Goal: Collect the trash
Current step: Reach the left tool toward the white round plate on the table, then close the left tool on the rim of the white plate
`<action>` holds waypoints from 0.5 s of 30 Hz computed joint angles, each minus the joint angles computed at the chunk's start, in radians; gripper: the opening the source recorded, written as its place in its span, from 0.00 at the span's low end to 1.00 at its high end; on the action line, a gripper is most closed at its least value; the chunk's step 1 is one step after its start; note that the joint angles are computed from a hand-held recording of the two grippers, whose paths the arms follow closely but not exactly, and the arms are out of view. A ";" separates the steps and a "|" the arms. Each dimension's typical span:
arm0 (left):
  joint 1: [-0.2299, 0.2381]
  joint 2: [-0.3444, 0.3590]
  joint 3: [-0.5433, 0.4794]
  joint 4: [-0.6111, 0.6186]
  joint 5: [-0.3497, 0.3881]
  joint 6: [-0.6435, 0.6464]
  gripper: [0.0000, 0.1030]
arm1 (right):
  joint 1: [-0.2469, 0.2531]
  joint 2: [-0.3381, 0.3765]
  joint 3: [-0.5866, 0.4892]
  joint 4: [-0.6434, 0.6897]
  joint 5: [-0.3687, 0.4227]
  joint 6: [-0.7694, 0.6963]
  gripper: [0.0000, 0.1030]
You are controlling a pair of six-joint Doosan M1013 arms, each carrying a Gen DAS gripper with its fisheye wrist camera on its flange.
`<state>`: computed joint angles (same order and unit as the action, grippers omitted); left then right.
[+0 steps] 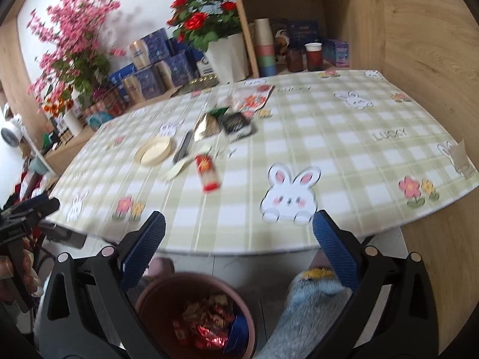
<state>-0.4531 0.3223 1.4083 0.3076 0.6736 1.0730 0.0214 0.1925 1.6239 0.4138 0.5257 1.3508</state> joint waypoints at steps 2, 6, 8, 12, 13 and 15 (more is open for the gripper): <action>0.015 0.045 -0.058 -0.096 0.021 0.106 0.94 | -0.004 0.019 -0.025 -0.018 -0.002 0.028 0.94; 0.031 0.155 -0.195 -0.161 0.093 0.242 0.94 | -0.010 0.052 -0.060 -0.029 -0.007 0.064 0.94; 0.041 0.218 -0.276 -0.226 0.153 0.319 0.94 | -0.010 0.067 -0.076 -0.079 -0.004 0.116 0.94; 0.050 0.309 -0.393 -0.246 0.216 0.333 0.94 | -0.021 0.089 -0.100 -0.106 0.037 0.160 0.94; 0.051 0.325 -0.414 -0.235 0.221 0.326 0.94 | -0.022 0.094 -0.104 -0.115 0.043 0.167 0.94; 0.053 0.356 -0.458 -0.222 0.233 0.309 0.94 | -0.022 0.105 -0.116 -0.171 0.055 0.205 0.94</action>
<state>-0.4000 0.6782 0.9501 0.0856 0.9066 1.3818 -0.0009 0.2974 1.5078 0.2426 0.5808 1.5558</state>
